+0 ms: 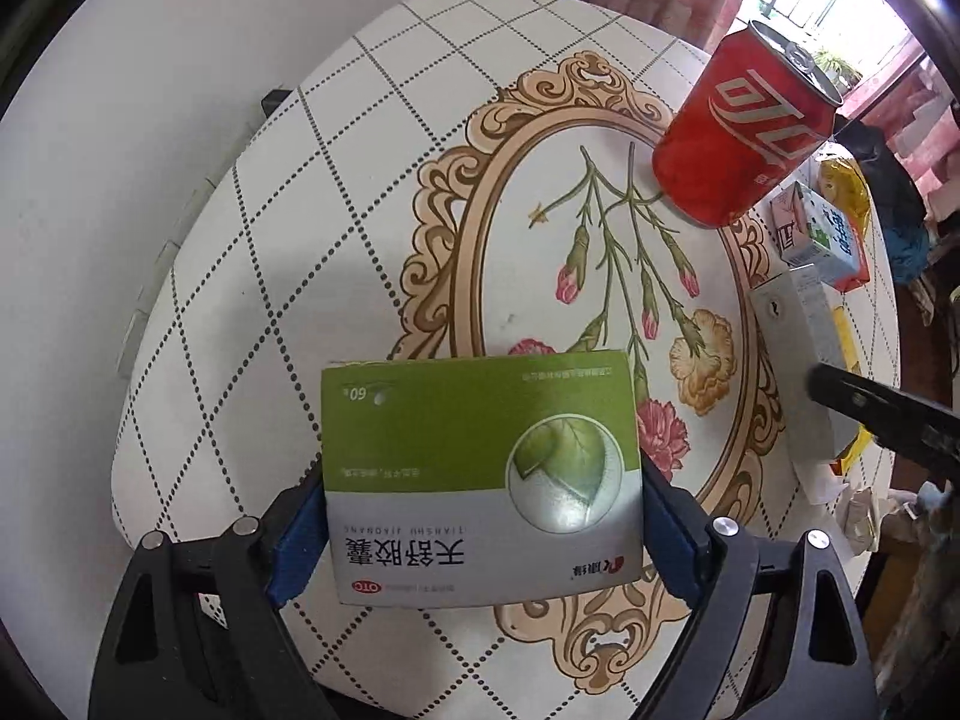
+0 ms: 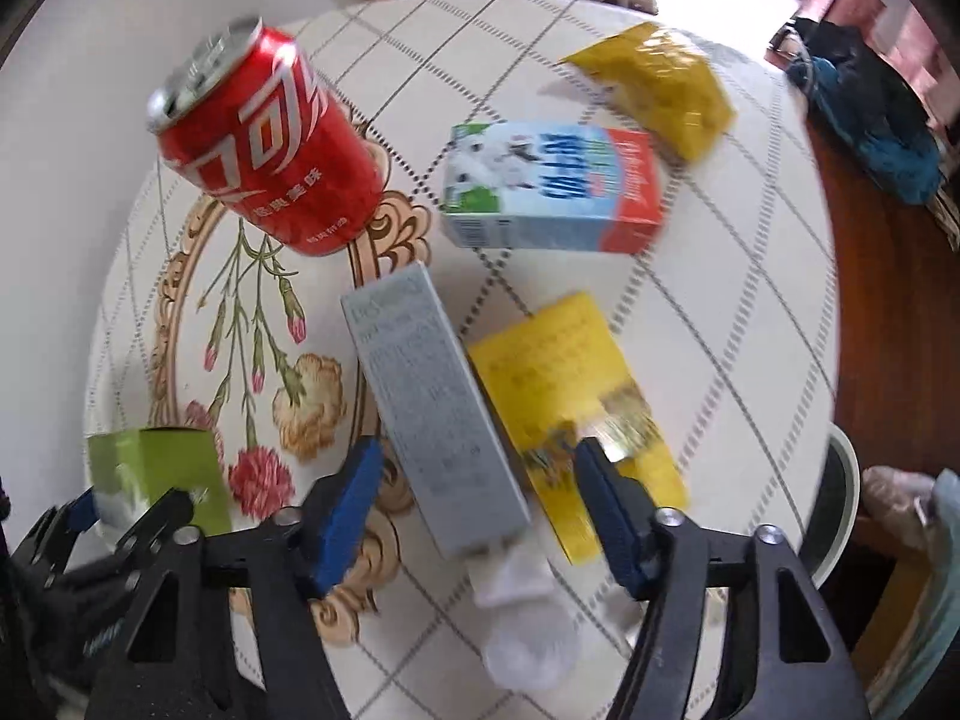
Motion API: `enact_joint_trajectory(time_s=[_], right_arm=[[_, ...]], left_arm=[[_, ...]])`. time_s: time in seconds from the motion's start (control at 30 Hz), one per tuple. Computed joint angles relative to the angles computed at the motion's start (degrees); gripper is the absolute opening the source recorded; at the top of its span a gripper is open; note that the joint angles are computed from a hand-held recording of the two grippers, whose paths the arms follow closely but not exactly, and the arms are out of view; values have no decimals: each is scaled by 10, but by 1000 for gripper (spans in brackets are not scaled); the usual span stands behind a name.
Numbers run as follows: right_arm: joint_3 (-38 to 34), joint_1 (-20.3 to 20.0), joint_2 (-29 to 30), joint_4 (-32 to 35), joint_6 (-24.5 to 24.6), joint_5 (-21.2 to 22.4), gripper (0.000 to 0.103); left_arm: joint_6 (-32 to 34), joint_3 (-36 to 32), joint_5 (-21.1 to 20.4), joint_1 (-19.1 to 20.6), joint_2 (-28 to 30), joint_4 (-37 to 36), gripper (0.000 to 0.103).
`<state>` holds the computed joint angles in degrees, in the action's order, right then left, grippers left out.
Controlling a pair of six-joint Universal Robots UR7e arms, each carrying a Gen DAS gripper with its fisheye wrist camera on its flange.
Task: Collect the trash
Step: 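Grasp the green-white box with the left tool while the right tool grasps the grey box, then carry the green box and grey box over the white bin with both tools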
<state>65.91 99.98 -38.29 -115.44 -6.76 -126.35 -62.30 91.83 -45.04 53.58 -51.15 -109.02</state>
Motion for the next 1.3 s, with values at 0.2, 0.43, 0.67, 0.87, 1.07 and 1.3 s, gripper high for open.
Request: enact_joint_trajectory(time_s=[0.2, 0.43, 0.67, 0.87, 1.07, 1.3], right_arm=[[1, 8, 15, -6, -5, -9, 43], [2, -1, 2, 73, 81, 24, 43], [12, 11, 14, 57, 61, -21, 42], [25, 27, 16, 25, 56, -14, 40], [59, 35, -33, -21, 35, 13, 40], [73, 32, -92, -58, 24, 43, 39]], left_arm=[[10, 11, 10, 3, -10, 1, 89], [-10, 16, 16, 0, -19, 24, 89], [9, 2, 14, 10, -8, 6, 89], [-3, 4, 20, -10, -12, 22, 88], [4, -1, 47, -39, -24, 39, 88], [32, -30, 76, -83, -24, 48, 88]])
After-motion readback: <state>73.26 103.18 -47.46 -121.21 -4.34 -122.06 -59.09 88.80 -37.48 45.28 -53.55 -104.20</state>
